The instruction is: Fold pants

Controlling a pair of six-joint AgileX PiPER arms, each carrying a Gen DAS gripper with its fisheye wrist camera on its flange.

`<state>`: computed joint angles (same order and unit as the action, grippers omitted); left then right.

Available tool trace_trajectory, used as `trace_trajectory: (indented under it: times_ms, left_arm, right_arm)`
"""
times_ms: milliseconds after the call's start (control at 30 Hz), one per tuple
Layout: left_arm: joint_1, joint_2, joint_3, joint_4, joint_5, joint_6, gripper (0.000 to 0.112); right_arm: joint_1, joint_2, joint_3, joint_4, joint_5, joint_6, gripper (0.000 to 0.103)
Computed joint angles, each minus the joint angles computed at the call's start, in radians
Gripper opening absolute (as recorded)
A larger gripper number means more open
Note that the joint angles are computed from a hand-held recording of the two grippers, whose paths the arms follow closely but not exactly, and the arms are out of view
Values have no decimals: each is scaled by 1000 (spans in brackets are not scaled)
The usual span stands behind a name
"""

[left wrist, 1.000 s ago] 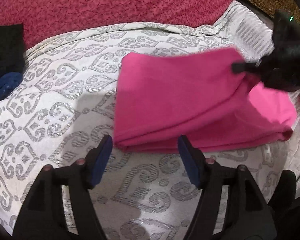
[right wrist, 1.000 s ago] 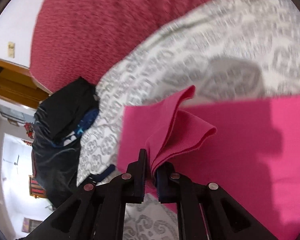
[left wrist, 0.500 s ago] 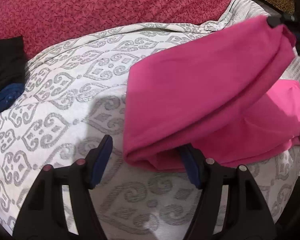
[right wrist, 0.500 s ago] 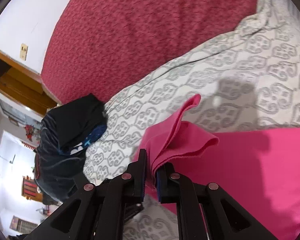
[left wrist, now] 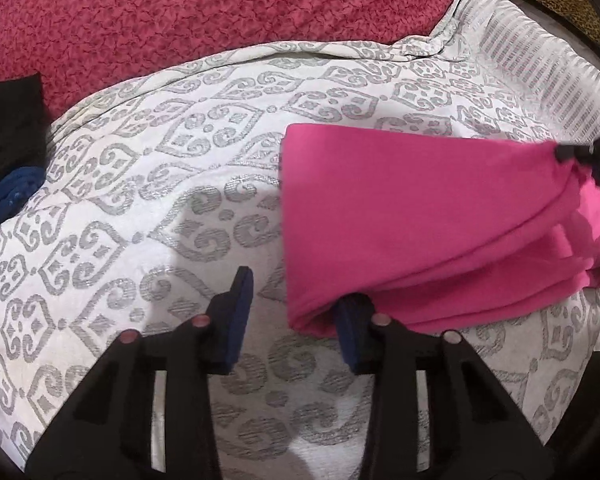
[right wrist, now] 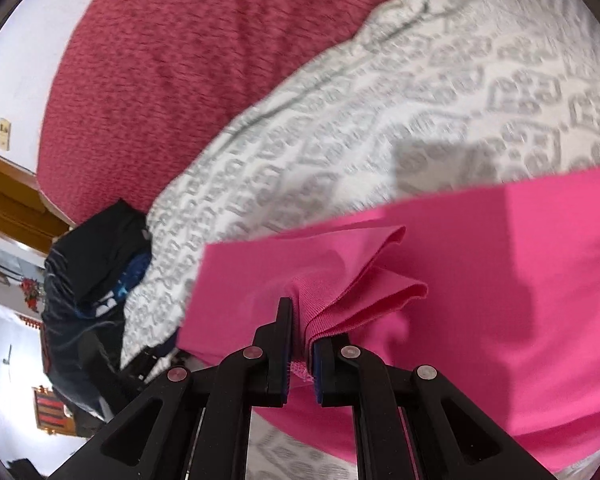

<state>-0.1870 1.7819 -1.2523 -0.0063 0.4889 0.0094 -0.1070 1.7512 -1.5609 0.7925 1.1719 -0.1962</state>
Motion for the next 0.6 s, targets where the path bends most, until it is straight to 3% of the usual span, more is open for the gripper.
trace_trajectory:
  times_ms: [167, 433, 533, 600]
  left_arm:
    - [-18, -11, 14, 66, -3, -49, 39]
    - [-13, -17, 20, 55, 1, -41, 39]
    - [-12, -20, 25, 46, 0, -31, 39]
    - [-9, -19, 24, 36, 4, -23, 39]
  right_arm:
    - [-17, -9, 96, 19, -23, -37, 7]
    - [-5, -64, 70, 6, -42, -95, 8]
    - [15, -65, 36, -90, -46, -67, 14]
    - [23, -45, 26, -235, -53, 49, 17]
